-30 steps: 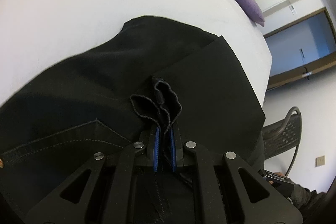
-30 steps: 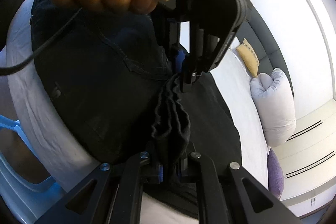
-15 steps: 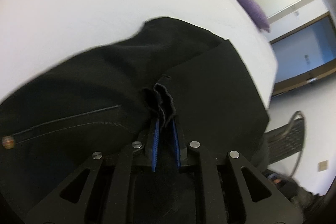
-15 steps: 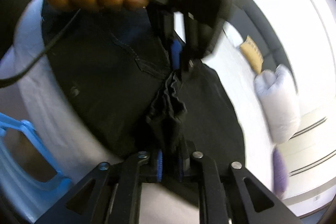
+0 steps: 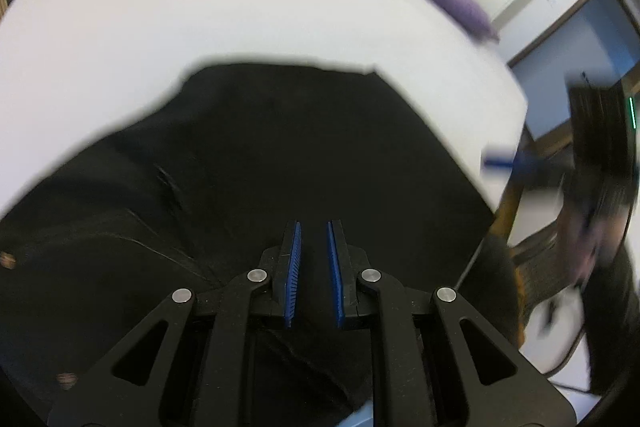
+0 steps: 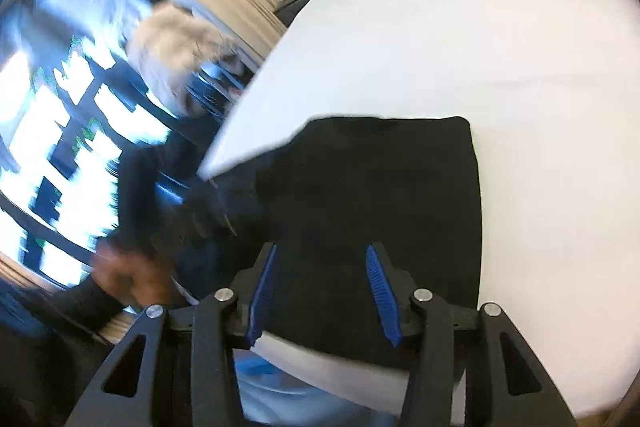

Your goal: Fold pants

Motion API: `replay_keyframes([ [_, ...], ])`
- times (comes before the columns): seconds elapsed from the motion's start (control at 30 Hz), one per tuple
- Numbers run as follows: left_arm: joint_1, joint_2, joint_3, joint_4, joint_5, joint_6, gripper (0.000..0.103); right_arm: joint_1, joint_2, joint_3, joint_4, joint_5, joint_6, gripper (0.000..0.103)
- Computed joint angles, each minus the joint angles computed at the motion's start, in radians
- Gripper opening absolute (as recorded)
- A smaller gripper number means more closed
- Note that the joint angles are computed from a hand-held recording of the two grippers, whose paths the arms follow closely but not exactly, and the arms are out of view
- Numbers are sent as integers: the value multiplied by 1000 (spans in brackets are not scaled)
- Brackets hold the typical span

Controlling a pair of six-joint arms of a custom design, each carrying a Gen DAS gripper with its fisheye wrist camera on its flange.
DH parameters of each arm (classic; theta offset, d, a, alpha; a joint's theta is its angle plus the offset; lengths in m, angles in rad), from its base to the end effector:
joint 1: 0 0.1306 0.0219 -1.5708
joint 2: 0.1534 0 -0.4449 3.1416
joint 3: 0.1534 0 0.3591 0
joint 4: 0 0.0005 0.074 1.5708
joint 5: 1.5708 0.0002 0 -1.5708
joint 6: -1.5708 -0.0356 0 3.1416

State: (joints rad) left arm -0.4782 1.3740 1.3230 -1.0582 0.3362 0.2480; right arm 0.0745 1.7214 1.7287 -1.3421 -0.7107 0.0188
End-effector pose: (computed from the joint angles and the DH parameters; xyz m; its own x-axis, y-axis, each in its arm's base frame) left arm 0.3575 -0.1991 0.4603 -0.9092 0.2103 -0.3592 0.3525 0.8481 -0.3957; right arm 0.5344 0.0627 0.4595 -0.9655 -0.0863 -0.2457 -0.2267 0.7430 0.6298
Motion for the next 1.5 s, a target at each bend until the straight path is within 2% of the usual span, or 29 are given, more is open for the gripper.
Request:
replay_keyframes([
  [0.07,-24,9,-36,21,-23,10,13,-23,90,72,-13,-47,-16,50],
  [0.13,-16,-8,-77,81,8,28,13,-27,154,115,-20,-111,-38,50],
  [0.2,-4,-4,-81,88,23,27,13,-26,199,125,16,-121,-73,50],
  [0.27,-2,-1,-87,99,32,19,13,-26,238,107,9,-138,-92,50],
  [0.3,-3,0,-92,106,39,22,13,-25,253,95,-16,-122,-97,47],
  [0.33,-6,-2,-95,110,40,27,13,-29,258,85,-29,-124,-77,36],
  [0.43,4,-8,-103,120,41,11,13,-43,213,29,-20,-166,-46,33],
  [0.5,31,-30,-133,133,57,-10,13,-47,181,-6,-65,-175,15,34],
  [0.6,28,-31,-146,157,57,4,13,-66,128,-60,-169,-172,131,35],
  [0.7,17,-38,-151,164,49,19,13,-76,60,-134,-196,-175,166,35],
  [0.83,16,-59,-169,170,36,24,13,-77,-8,-222,-151,-192,111,35],
  [0.93,40,-83,-190,174,54,17,13,-78,-60,-303,-75,-193,49,35],
  [1.07,70,-125,-221,185,73,27,13,-77,-102,-304,-71,-146,42,36],
  [1.1,73,-143,-222,179,58,28,13,-80,-115,-296,-58,-166,35,41],
  [1.13,74,-156,-216,167,28,25,13,-73,-132,-295,2,-222,-9,45],
  [1.17,74,-183,-216,151,-9,22,13,-67,-158,-304,111,-291,-91,47],
  [1.2,85,-223,-230,149,-29,23,13,-54,-173,-312,230,-344,-180,54],
  [1.23,106,-265,-246,151,-30,35,13,-43,-176,-315,300,-367,-230,61],
  [1.27,127,-300,-260,151,-24,51,13,-19,-167,-314,404,-403,-306,64],
  [1.3,152,-336,-275,152,-14,70,13,-7,-157,-316,457,-417,-346,65],
  [1.33,187,-376,-287,142,3,90,13,24,-126,-303,497,-427,-378,65],
  [1.4,266,-453,-307,109,30,117,13,64,-75,-280,500,-402,-393,66],
  [1.47,366,-521,-323,74,71,130,13,95,-8,-273,499,-359,-444,66],
  [1.5,432,-557,-335,59,105,135,13,106,18,-268,477,-320,-455,70],
])
